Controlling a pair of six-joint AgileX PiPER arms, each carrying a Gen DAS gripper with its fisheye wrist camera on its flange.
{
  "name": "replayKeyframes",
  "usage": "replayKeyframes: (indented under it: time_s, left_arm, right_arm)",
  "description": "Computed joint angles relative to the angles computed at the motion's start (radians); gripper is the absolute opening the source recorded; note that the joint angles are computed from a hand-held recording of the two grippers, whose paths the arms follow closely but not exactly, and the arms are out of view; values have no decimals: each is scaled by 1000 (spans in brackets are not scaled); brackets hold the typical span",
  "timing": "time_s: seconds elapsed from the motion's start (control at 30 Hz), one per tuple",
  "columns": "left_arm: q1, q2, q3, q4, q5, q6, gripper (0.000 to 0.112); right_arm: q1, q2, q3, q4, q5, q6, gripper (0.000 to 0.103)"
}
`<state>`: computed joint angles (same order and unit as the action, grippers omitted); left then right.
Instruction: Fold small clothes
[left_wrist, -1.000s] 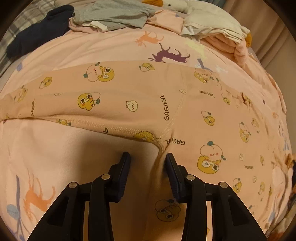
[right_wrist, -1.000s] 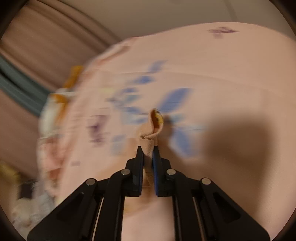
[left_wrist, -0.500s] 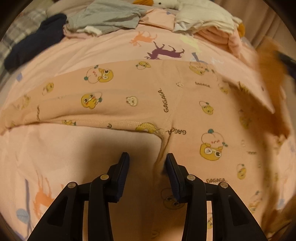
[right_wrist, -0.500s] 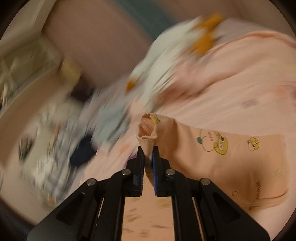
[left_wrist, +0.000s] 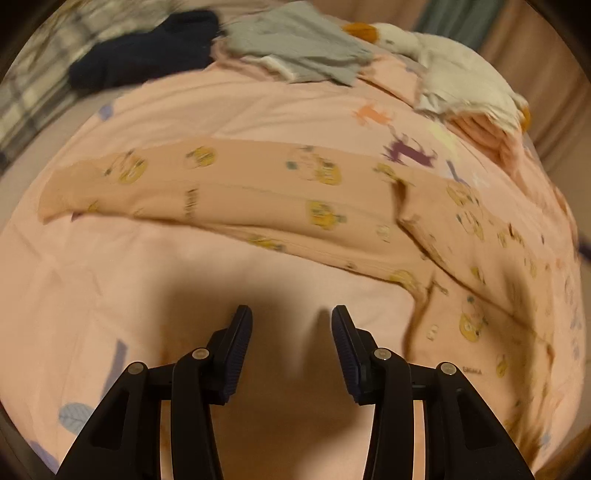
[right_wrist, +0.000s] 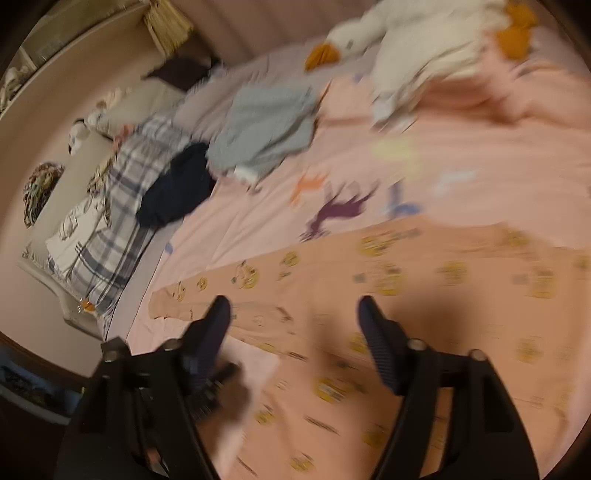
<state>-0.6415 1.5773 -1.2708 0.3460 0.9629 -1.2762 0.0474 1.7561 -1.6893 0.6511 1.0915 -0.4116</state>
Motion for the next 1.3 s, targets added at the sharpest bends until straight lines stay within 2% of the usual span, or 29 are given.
replayKeyframes:
  time_s: [0.1,0.17,0.2,0.23,0.27,0.33,0.37,0.43,0.5,0.57,0.6,0.77,0.8,0.87,0.9,0.93,1.0,1.07,1.1,1.13,1.2,1.3]
  left_arm:
    - [101,-96,137,-64,-142,-17,44]
    - [159,-142,208,-87,-235,-24,44]
    - [189,-165,247,-96,-292,-25,44]
    - [215,-180,268,-120,-326,1,44]
    - [253,-196,299,-165,-369,39,44]
    - [342,-225,355,-331,-442,171,44]
    - [388,-253,407,-431,-514,219,44]
    - [452,-309,483,-568,-584,297,44]
    - [506,-364,529,-549,-604,242,44]
    - [564,-406,547,-465,-586,164,44]
    - [595,-415,555,-479,-587,185,44]
    - [776,-405,603,-877,-650,577,44]
    - [792,-399,594,-891,-649,586,44]
    - [797,-365,543,-799,-623,509,43]
    - [785,-348,511,-699,-600,423,36]
    - [773,-318,459,-599,-545,351,23]
    - [736,-273,362,-399,-415,239,13]
    - [644,-232,245,-199,-250,124,10]
    - [591,-226,218,-99,-205,41,8]
    - [534,-223,194,-19,-185,-23,7]
    - [443,-223,139,52,-166,-69,7]
    - [216,-125,-84,227,-32,-158,7]
  right_arm:
    - [-41,-135,189,-250,-171,33,74]
    - [-84,-166,293,-356,-242,27,58]
    - [-120,-167,334,-366,-257,7,42]
    - [-167,-159,362,-350,-264,-20,37]
    - [-217,-150,394,-326,-290,-28,37]
    - [-302,-127,445,-241,-343,-54,29]
    - [-322,-96,439,-242,-332,-35,29]
    - [-329,-45,405,-290,-281,-29,29]
    - [-361,-54,435,-212,-303,-112,30]
    - [-394,-42,434,-130,-272,-153,32]
    - [-398,-34,434,-106,-272,-170,32]
    - [-377,-42,443,-104,-292,-202,31]
    - [-374,-48,453,-102,-303,-219,31]
    - [-390,-36,447,-86,-299,-252,31]
    - [-398,-26,441,-71,-292,-261,31]
    - [-407,-16,430,-54,-283,-270,31]
    - [-421,1,417,-24,-266,-282,31]
    - [-429,15,405,3,-259,-290,31]
    - [-431,18,402,7,-255,-287,31]
    - [-432,23,395,9,-249,-281,31]
    - [-436,29,387,21,-239,-276,31]
    - [-455,37,373,47,-204,-285,31]
